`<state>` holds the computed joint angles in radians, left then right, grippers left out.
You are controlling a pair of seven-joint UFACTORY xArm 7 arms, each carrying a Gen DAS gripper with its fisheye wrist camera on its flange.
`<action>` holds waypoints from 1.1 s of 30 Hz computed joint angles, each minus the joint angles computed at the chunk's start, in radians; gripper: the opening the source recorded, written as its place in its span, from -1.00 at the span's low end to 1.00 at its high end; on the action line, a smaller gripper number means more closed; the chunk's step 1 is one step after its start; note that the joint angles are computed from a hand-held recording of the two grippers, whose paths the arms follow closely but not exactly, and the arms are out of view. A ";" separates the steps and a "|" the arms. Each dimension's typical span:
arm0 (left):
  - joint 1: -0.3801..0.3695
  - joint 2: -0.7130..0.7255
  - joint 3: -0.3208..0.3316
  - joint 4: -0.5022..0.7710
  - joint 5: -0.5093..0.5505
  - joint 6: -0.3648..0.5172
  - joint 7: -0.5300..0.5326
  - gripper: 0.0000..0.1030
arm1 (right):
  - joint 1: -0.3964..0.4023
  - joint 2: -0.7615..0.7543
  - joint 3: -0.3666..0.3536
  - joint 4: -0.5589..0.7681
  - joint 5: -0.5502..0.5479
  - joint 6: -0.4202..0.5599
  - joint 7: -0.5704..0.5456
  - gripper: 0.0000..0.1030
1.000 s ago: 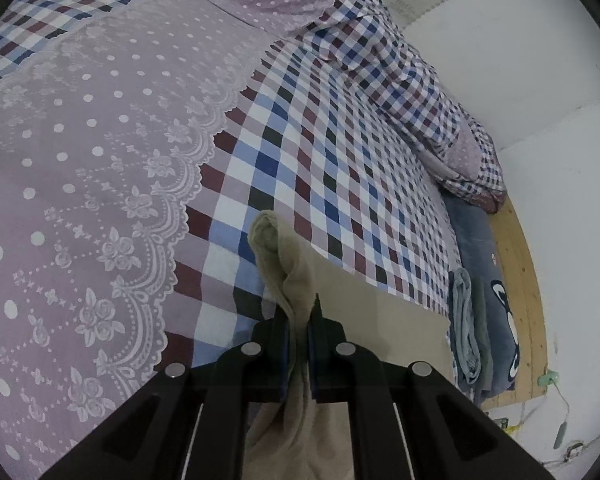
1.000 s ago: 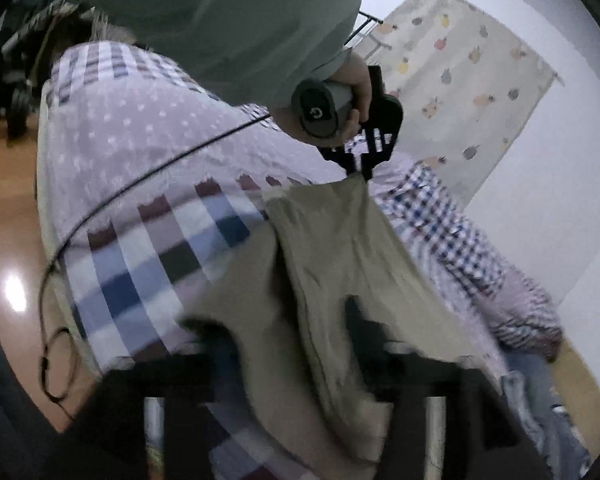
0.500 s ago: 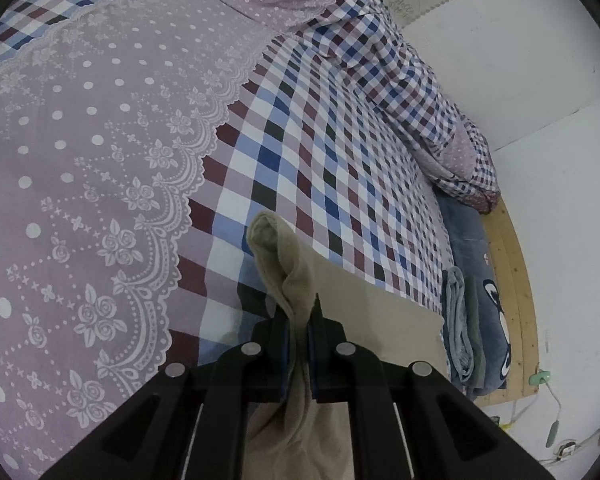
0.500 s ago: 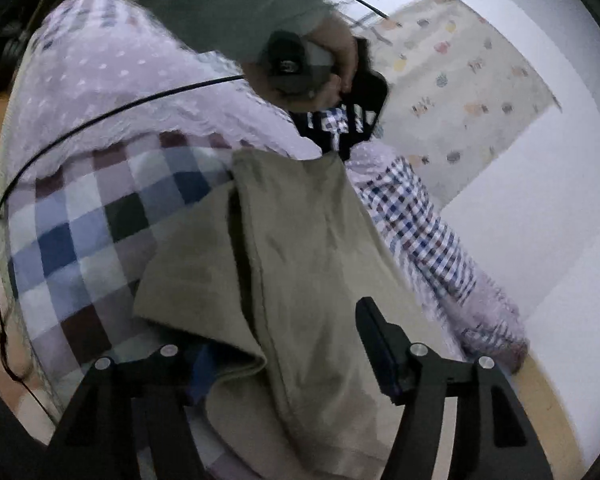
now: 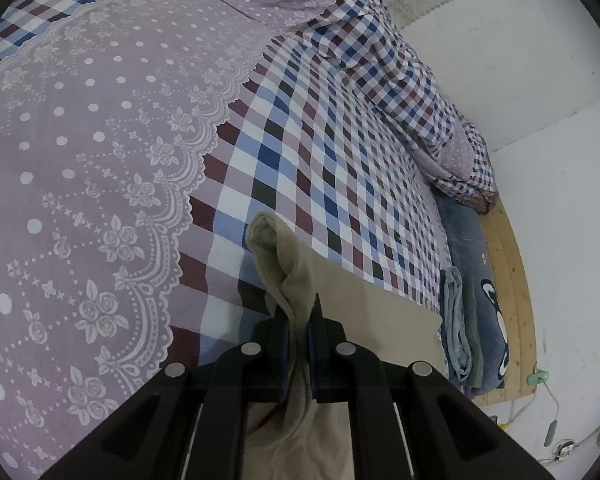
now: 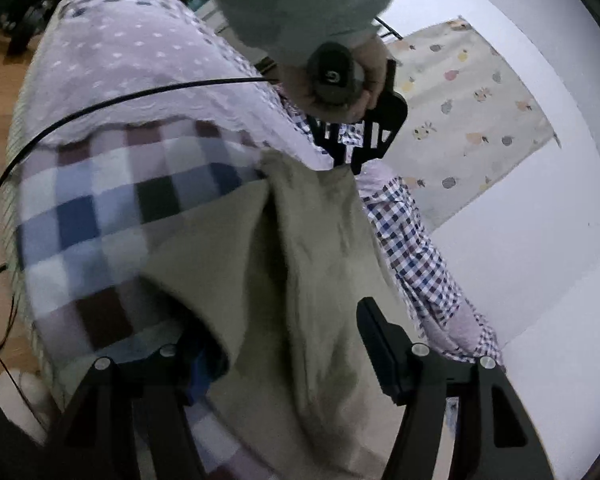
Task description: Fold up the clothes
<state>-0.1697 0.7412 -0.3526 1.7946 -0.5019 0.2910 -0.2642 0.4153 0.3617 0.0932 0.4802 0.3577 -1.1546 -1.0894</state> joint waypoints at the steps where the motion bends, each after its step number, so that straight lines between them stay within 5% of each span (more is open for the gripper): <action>1: 0.002 0.002 -0.003 0.000 -0.002 -0.002 0.002 -0.88 | 0.003 -0.004 0.005 0.011 0.004 0.016 0.003 0.32; 6: 0.026 0.005 -0.031 -0.013 -0.019 -0.017 0.039 -0.88 | 0.033 -0.042 0.033 0.033 0.002 0.092 0.024 0.31; 12: 0.037 0.005 -0.038 -0.026 -0.034 -0.016 0.069 -0.87 | -0.015 -0.196 0.065 -0.100 -0.268 0.145 0.197 0.33; 20: 0.043 0.002 -0.054 -0.049 -0.060 -0.046 0.091 -0.87 | -0.057 -0.161 0.012 -0.136 -0.167 0.121 0.105 0.34; 27: 0.050 -0.004 -0.068 -0.068 -0.066 -0.063 0.092 -0.87 | -0.079 -0.019 -0.021 -0.130 -0.151 -0.093 -0.015 0.44; 33: 0.046 -0.003 -0.066 -0.068 -0.067 -0.068 0.083 -0.87 | -0.059 0.004 -0.007 -0.120 -0.131 -0.099 -0.045 0.44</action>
